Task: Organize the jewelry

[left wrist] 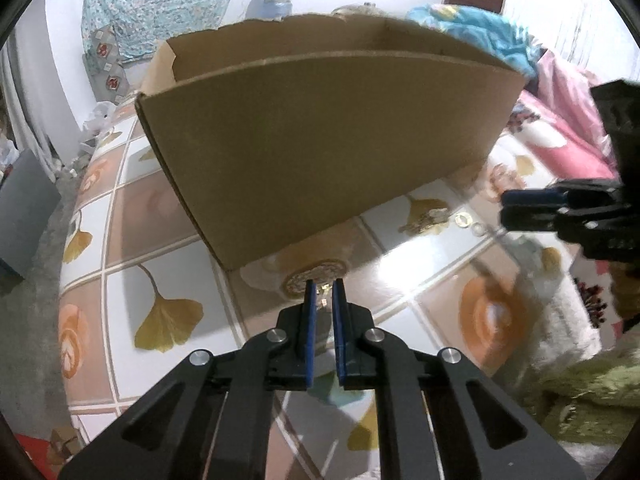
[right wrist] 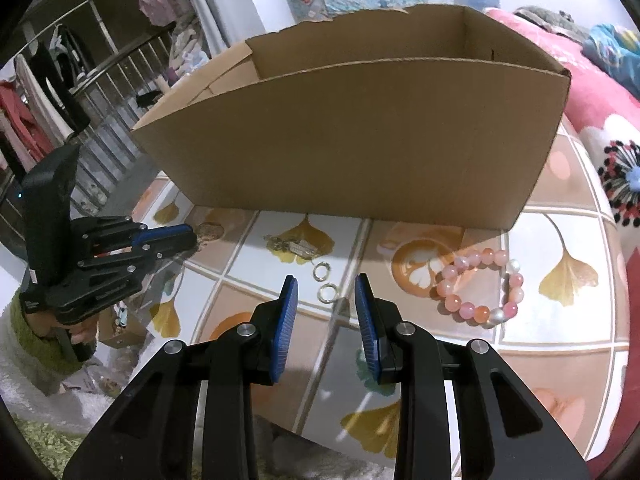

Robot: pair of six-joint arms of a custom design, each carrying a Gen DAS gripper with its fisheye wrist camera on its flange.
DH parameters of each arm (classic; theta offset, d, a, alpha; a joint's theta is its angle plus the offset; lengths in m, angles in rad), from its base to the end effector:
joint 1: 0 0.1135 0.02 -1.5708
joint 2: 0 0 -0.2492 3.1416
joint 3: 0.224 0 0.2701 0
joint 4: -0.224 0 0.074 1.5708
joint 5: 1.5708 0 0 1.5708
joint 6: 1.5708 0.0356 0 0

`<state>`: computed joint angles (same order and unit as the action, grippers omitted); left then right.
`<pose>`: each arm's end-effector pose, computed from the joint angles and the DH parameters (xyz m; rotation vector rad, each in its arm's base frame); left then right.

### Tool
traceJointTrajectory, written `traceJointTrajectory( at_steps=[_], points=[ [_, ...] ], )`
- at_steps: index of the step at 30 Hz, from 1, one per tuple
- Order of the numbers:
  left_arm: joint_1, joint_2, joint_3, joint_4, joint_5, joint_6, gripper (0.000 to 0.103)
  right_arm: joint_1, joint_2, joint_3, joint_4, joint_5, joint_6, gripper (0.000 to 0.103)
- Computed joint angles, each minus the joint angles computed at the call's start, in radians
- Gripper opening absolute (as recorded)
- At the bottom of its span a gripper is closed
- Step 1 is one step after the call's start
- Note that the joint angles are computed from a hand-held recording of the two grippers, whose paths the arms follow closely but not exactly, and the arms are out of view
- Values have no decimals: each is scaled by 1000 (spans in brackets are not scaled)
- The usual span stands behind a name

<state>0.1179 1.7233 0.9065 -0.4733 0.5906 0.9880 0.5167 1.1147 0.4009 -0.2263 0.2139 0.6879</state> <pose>0.3107 0.0168 0.1094 1.1783 2.2744 -0.4726 0.1887 0.0985 0.1223 0.3004 2.4781 0.2404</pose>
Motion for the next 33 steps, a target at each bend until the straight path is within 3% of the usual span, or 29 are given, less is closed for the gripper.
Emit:
traceJointTrajectory(
  at_steps=[3,7,13,23,25,26,29,30,33],
  points=[
    [19,10,20,-52,42,9,8,17,16,11,17,-5,-11,29],
    [24,4,6,-23,23,-18,9,42,69,47,23,-1,-24,29],
    [49,58,51,-24,48,-54,32,73,125,86,41,1,-14,29],
    [60,211,187,-317,187,51,34,121,193,153,9,52,-5,29],
    [78,201,178,-313,200,58,37,122,193,160,0,60,-1,29],
    [90,197,177,-307,205,56,44,122,193,161,-2,62,0,29],
    [118,160,147,-204,183,-8,55,120,222,176,13,47,-8,29],
    [119,147,132,-160,165,-36,62,116,242,189,19,36,-19,29],
    [125,132,110,-41,86,-120,71,123,324,245,40,27,-54,29]
  ],
)
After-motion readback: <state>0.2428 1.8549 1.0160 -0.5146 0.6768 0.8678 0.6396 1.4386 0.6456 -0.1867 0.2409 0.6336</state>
